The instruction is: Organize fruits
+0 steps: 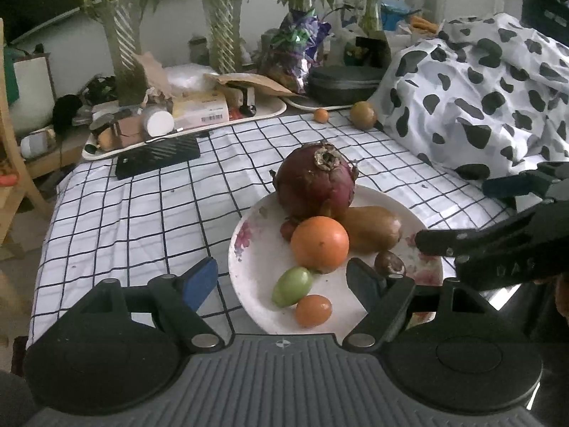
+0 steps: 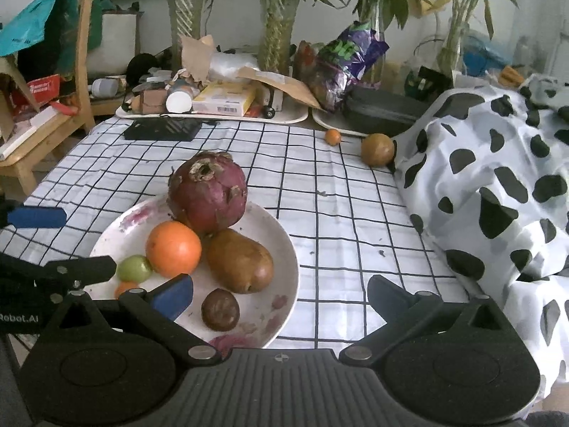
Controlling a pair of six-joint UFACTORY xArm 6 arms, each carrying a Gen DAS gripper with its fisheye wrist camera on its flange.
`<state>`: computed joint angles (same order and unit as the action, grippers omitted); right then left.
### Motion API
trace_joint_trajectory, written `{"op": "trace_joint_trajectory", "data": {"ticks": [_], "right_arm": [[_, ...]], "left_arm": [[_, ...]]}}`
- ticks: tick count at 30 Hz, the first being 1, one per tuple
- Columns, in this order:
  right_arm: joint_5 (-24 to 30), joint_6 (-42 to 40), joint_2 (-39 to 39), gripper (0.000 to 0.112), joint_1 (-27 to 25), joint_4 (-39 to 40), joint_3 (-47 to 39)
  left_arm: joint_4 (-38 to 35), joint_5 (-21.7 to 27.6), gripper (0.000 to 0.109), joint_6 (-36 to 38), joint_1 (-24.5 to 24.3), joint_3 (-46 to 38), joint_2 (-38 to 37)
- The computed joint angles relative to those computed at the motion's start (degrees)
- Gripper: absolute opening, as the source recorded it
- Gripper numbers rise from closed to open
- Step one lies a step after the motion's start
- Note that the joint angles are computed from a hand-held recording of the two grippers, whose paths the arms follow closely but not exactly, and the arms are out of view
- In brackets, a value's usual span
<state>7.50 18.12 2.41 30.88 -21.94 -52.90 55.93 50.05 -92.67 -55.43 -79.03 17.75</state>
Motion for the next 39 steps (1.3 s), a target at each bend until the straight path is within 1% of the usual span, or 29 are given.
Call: {"op": "trace_joint_trajectory", "data": {"ticks": [2,5,9,10,11,13,21,24,27,33,39], "right_arm": [[0.12,0.79,-0.54,0.103,0.22,-1.40,0.52],[1.14,4.62,-1.18,0.103,0.36,-5.79,0.95],[3.13,6.27,-1.94,0.103,0.74,-6.38,1.45],[3.62,6.78,-2.24,0.103,0.80,-6.42,1.68],[4.03,7.13,-2.47,0.103,0.83,-6.28,1.87],[5.04,7.59,-2.97,0.103,0.91,-5.33,2.23],[8.69,7.66,-4.44,0.103,1.05,0.17,3.29],[9.76,7.33,-4.20,0.103,1.01,1.18,2.93],[11.25,5.94,-3.62,0.103,1.07,3.41,2.21],[13.46,2.29,-2.49,0.103,1.48,8.18,1.02],[15.20,1.24,-1.55,0.103,1.41,9.60,-0.09]], "left_arm": [[-0.12,0.69,0.079,-0.44,-0.55,-0.27,0.02],[-0.93,1.13,0.079,-1.86,-1.09,-0.37,-0.09],[-1.28,0.77,0.079,-2.59,-1.53,0.27,-0.63],[-1.70,1.07,0.082,-2.27,-1.67,0.10,-0.55],[-2.42,1.64,0.092,-1.71,-1.80,-0.29,-0.31],[-4.05,2.48,0.103,-0.44,-1.96,-0.95,0.16],[-8.36,2.39,0.103,1.14,-1.32,-0.76,0.25],[-10.12,3.30,0.103,1.42,-1.11,-1.04,0.39],[-11.63,3.17,0.103,2.21,-0.75,-1.08,0.53],[-16.03,4.43,0.103,5.65,-0.15,-2.91,2.19],[-19.34,1.87,0.103,6.22,0.93,-2.15,2.14]]}}
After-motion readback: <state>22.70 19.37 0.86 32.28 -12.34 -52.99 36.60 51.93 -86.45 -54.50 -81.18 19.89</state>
